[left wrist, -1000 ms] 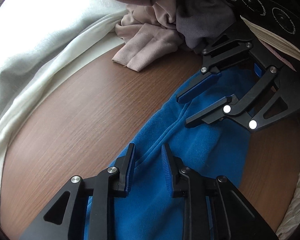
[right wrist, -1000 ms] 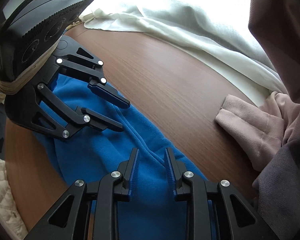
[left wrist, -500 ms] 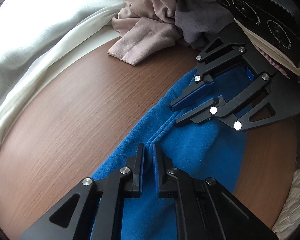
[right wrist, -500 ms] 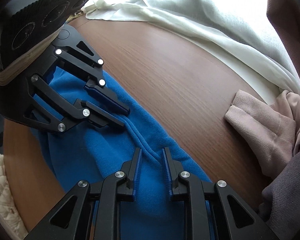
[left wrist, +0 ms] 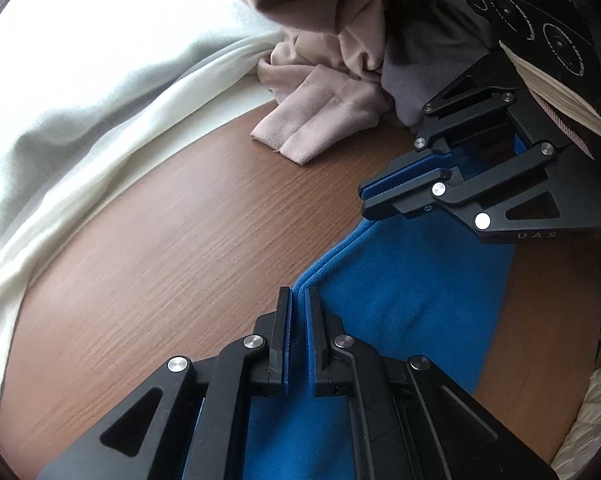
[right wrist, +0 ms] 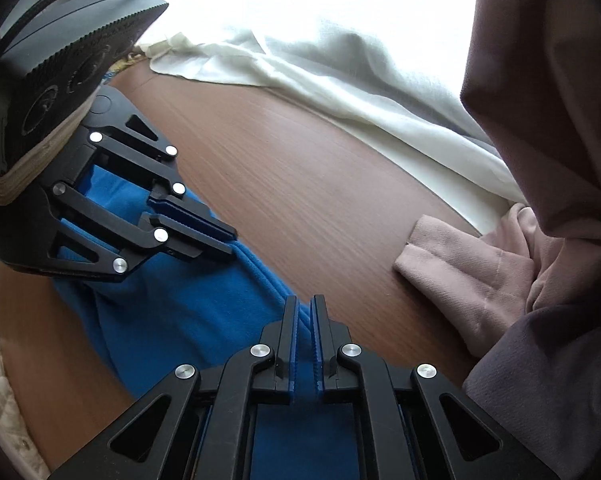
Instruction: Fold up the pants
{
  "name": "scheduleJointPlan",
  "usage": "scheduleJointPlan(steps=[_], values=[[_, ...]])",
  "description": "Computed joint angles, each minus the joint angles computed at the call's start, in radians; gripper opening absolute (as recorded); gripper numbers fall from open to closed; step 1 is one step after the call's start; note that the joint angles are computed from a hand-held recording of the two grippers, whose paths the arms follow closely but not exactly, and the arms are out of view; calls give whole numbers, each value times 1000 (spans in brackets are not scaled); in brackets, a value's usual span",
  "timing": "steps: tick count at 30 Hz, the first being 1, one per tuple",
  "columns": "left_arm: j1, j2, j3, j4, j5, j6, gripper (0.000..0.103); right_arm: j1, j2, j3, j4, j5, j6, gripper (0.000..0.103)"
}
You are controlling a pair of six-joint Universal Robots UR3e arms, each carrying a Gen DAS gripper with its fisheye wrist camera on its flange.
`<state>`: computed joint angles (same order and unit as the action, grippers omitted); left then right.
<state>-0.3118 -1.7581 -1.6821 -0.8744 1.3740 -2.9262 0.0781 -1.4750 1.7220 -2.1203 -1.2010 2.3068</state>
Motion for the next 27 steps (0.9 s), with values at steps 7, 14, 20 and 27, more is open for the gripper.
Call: scheduleJointPlan(steps=[7, 14, 20, 27], values=[[-1, -27, 18, -8, 15, -13, 12, -35, 17, 39, -46, 9, 89, 8], [-27, 147, -64, 35, 53, -129, 35, -24, -174, 223, -157, 6, 157, 22], [-110, 449, -205, 9, 201, -273, 35, -30, -431, 332, -140, 84, 205, 28], [-283, 686, -295, -173, 455, -516, 35, 79, -601, 410, -161, 88, 298, 28]])
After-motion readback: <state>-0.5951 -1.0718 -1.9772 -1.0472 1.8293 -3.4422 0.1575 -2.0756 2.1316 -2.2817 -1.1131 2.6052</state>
